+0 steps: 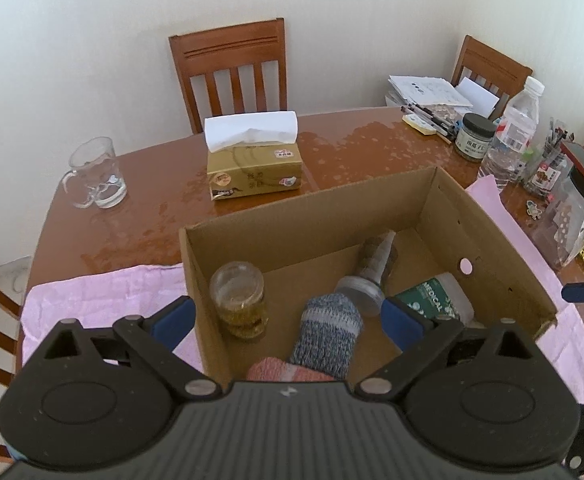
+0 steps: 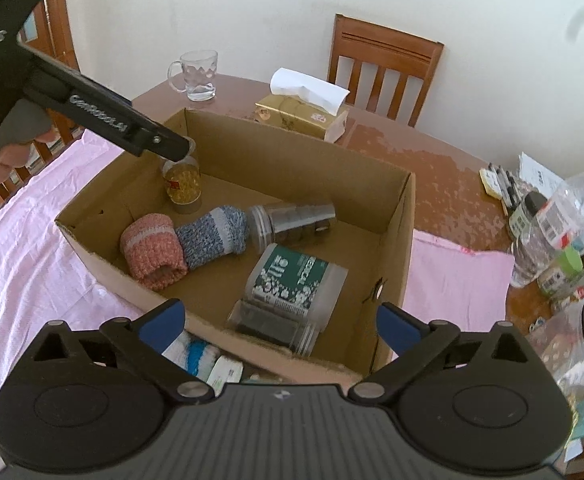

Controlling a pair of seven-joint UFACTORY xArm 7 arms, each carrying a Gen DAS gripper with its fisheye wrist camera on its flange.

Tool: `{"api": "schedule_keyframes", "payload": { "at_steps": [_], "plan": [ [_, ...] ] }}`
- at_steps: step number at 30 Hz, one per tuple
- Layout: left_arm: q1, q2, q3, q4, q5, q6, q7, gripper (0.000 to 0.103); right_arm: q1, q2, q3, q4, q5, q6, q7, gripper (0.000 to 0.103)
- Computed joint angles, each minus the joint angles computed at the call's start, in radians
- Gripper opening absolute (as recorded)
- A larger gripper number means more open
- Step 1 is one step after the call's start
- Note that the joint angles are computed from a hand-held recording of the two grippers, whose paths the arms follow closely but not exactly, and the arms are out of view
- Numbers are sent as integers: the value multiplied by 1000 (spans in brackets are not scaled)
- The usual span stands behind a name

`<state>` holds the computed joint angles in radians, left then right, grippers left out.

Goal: Organize objects
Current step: 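Open both tools and withdraw them from the box toward remaining items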

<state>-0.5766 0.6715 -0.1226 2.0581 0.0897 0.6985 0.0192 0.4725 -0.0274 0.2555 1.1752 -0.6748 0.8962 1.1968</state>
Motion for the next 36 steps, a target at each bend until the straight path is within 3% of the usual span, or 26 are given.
{"api": "schedule_keyframes", "payload": {
  "at_steps": [5,14,20,23,28,36],
  "plan": [
    [-7,-124,13,-215,40,-106,-47,100,19,-14,21,-28,-25,30,77,103],
    [29,-297,-25,-513,35,-211,-144,100,47,-46,59,-100,-29,40,230,103],
    [6,-392,0,-680,135,-272,-299,100,77,-50,80,-126,-26,61,312,103],
    [-24,-430,28,-741,250,-265,-446,100,85,-67,85,-158,-31,40,336,103],
    [-20,-498,11,-847,377,-253,-638,100,86,-91,94,-221,-45,-29,339,103],
    [22,-589,-60,-984,438,-227,-790,100,74,-112,110,-297,-48,-156,344,103]
  ]
}}
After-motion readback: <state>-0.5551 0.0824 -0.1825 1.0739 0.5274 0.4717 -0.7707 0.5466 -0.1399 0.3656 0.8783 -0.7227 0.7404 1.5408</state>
